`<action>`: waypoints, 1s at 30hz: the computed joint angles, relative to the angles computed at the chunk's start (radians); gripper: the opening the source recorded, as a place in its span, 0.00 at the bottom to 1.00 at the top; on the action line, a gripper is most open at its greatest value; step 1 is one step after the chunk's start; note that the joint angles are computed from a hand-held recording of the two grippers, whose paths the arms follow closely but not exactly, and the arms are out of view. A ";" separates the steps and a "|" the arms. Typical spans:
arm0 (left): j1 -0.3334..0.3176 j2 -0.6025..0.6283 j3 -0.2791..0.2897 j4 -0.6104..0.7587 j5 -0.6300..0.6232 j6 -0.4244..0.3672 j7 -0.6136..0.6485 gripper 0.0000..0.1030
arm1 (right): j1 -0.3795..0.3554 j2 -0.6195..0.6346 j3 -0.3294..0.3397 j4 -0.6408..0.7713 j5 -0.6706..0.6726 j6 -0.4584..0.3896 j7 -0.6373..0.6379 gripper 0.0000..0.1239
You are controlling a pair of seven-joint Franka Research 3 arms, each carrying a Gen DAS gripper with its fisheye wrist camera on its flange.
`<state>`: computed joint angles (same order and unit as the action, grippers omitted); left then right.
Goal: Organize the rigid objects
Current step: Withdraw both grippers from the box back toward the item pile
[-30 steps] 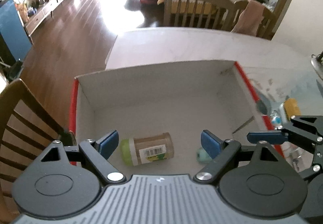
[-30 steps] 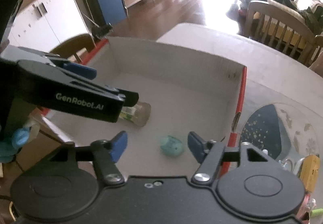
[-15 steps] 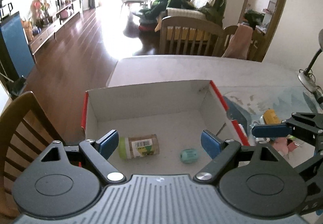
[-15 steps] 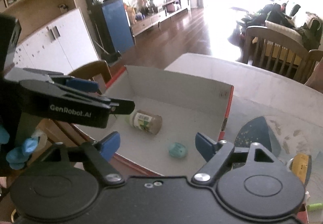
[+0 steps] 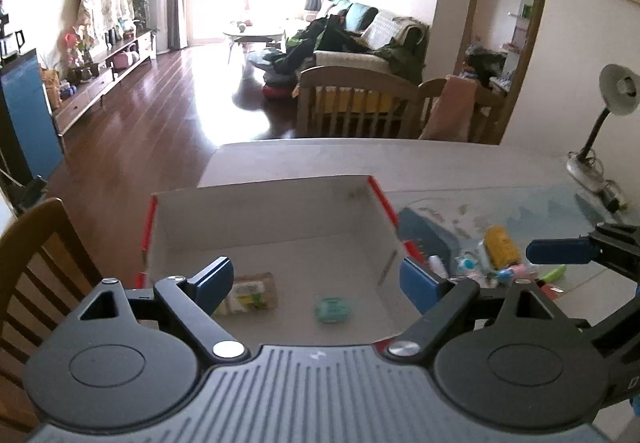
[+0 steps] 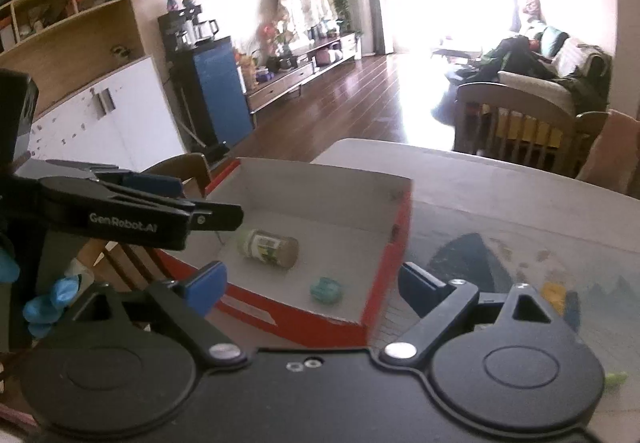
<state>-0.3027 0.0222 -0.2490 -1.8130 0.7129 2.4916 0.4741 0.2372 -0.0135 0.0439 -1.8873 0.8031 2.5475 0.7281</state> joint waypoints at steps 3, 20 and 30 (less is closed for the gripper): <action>-0.007 0.022 -0.004 0.011 -0.008 0.030 -0.003 0.90 | -0.009 -0.027 -0.011 -0.043 0.020 0.018 -0.009 0.75; -0.130 0.271 0.036 0.231 0.047 0.138 -0.038 1.00 | -0.110 -0.068 -0.093 -0.165 -0.030 0.061 0.012 0.75; -0.248 0.506 0.069 0.512 -0.086 0.027 0.134 1.00 | -0.187 0.019 -0.112 -0.110 -0.088 0.076 0.003 0.75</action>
